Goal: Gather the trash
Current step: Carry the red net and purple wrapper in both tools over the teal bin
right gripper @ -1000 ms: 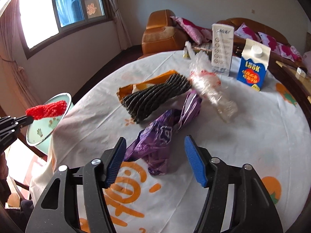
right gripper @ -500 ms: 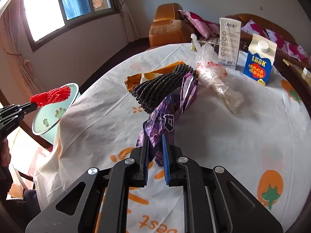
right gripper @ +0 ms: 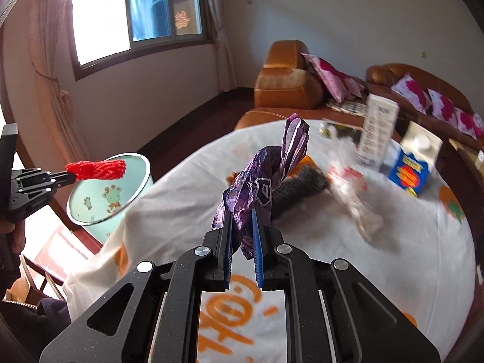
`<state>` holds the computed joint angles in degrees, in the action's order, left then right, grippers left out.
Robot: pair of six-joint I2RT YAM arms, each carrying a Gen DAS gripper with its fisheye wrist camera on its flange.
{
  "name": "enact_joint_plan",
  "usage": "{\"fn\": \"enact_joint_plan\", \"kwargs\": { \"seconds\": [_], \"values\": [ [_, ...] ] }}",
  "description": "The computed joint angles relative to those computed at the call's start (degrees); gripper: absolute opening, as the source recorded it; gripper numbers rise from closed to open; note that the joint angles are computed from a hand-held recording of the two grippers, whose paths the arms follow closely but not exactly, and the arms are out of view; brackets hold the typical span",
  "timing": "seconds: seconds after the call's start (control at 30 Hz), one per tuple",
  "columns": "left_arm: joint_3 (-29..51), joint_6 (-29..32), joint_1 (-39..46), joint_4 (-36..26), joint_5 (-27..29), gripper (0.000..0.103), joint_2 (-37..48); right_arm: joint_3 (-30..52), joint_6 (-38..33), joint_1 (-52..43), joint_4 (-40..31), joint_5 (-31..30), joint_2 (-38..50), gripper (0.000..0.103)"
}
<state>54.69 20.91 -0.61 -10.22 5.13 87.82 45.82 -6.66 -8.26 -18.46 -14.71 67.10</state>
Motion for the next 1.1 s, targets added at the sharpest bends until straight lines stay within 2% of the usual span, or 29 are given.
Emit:
{"fn": "enact_joint_plan", "kwargs": {
  "seconds": [0.5, 1.1],
  "values": [
    [1.23, 1.97, 7.91, 1.76, -1.88, 0.006, 3.86, 12.55, -1.25, 14.92, 5.12, 2.45, 18.94, 0.013],
    [1.91, 2.30, 9.58, 2.89, -3.64, 0.006, 5.68, 20.07, -5.51, 22.32, 4.55, 5.86, 27.75, 0.013]
  ]
}}
